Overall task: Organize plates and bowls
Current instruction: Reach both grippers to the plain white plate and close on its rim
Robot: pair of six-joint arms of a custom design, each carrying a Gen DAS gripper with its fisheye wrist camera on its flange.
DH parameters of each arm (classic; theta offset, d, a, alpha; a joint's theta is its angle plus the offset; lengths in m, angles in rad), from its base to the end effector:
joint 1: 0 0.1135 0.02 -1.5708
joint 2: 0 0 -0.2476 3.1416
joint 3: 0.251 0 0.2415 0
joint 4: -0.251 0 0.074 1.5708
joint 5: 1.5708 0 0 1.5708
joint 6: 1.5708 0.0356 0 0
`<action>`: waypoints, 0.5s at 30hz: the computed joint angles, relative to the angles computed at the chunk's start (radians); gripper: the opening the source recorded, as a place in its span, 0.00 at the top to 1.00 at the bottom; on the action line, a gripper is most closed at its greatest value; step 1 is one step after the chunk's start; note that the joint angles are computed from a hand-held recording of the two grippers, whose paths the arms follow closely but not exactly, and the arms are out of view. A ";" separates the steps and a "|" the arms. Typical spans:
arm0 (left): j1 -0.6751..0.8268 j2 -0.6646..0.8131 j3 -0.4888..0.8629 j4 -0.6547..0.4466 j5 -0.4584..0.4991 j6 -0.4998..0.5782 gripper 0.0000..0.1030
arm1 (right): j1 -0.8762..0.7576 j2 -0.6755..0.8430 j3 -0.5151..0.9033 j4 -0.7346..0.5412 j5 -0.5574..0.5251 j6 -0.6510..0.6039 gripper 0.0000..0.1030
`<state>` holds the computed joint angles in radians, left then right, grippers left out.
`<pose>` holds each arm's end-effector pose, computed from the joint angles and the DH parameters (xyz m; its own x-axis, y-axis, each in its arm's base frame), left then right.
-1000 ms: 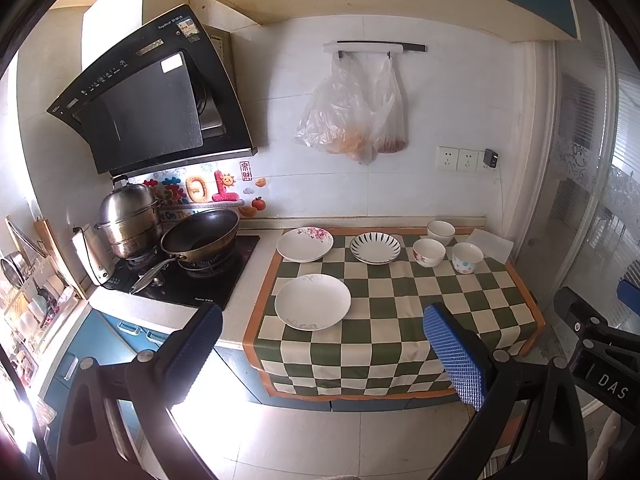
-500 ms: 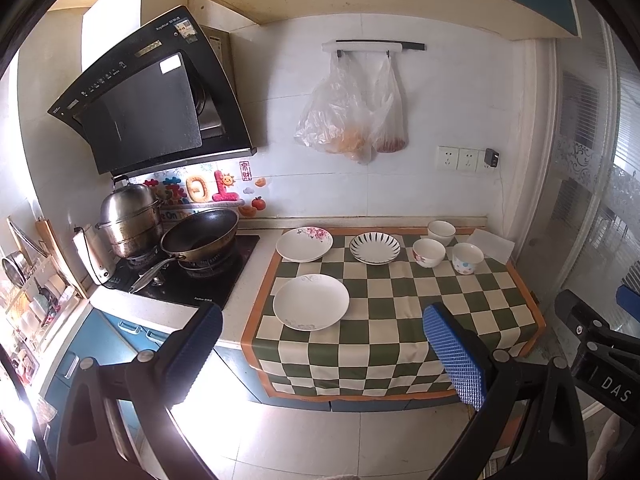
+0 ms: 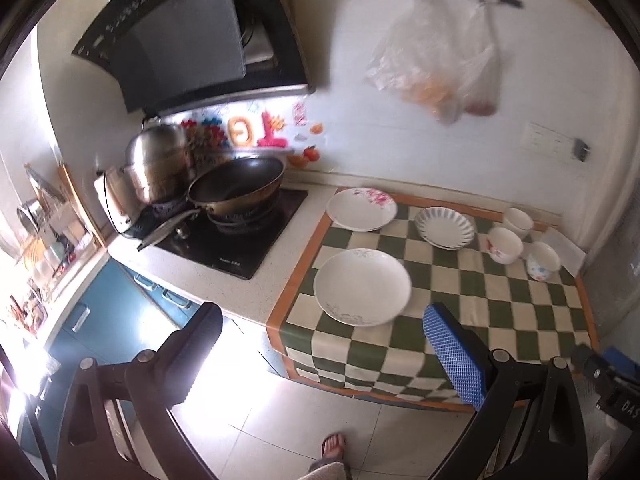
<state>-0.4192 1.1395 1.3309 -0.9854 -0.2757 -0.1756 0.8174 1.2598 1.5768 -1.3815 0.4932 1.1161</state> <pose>0.1963 -0.0769 0.3646 -0.6794 0.1187 -0.7241 0.1002 0.9926 0.0687 0.1484 0.1335 0.3870 -0.6988 0.4117 -0.5850 0.3243 0.9112 0.2538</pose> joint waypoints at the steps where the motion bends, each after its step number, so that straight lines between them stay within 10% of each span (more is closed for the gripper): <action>1: 0.038 0.054 -0.008 0.050 0.021 0.012 0.00 | -0.098 0.019 -0.051 0.091 -0.085 -0.085 0.00; 8: 0.195 0.553 0.218 0.195 0.159 0.092 0.00 | -0.418 0.446 0.016 0.412 -0.403 -0.353 0.00; 15: 0.278 1.186 0.918 -0.056 0.258 0.196 0.00 | -0.531 1.185 0.769 0.265 -0.564 -0.432 0.00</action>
